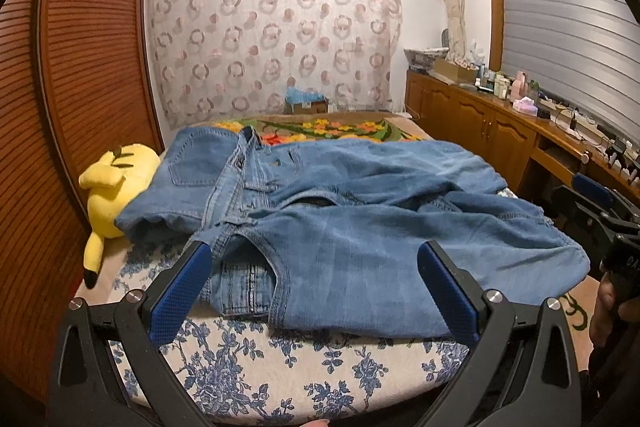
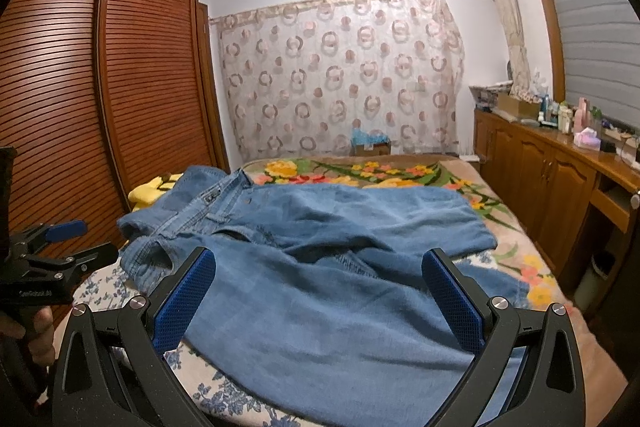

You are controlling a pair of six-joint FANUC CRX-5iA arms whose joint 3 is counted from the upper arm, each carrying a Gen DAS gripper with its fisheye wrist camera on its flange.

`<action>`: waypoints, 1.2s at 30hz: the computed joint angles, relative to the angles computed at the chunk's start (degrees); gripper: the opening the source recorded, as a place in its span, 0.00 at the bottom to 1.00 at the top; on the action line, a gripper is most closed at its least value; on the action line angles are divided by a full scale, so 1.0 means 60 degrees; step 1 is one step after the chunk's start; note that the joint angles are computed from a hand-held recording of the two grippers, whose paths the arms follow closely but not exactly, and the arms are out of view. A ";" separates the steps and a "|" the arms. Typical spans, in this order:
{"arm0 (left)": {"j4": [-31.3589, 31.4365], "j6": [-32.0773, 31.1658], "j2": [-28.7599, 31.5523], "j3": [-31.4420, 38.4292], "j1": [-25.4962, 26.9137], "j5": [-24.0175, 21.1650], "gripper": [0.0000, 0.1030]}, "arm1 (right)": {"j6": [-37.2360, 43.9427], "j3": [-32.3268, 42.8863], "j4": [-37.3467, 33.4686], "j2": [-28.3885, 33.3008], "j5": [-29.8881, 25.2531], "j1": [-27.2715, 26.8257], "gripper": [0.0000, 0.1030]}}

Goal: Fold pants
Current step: 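Lower and close the left tool on the waistband while the right tool grasps a leg edge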

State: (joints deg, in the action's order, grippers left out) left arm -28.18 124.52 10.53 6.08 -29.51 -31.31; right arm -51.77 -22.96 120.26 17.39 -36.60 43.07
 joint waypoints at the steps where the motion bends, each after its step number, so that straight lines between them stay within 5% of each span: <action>1: 0.0179 -0.0186 0.0033 -0.0029 0.0064 0.0045 1.00 | 0.0041 0.0017 -0.0030 0.0003 0.0110 -0.0025 1.00; 18: 0.1922 -0.2375 0.0238 -0.0596 0.1073 0.0539 1.00 | 0.1685 0.0249 -0.2064 -0.0037 0.0490 0.0147 1.00; 33: 0.2259 -0.2300 0.0462 -0.0979 0.2270 0.0546 1.00 | 0.3021 0.0500 -0.4131 0.0081 -0.0139 0.0814 1.00; 36: 0.2862 -0.2802 0.0610 -0.1125 0.2519 0.0677 0.90 | 0.3341 0.0530 -0.4550 0.0037 -0.0201 0.0944 1.00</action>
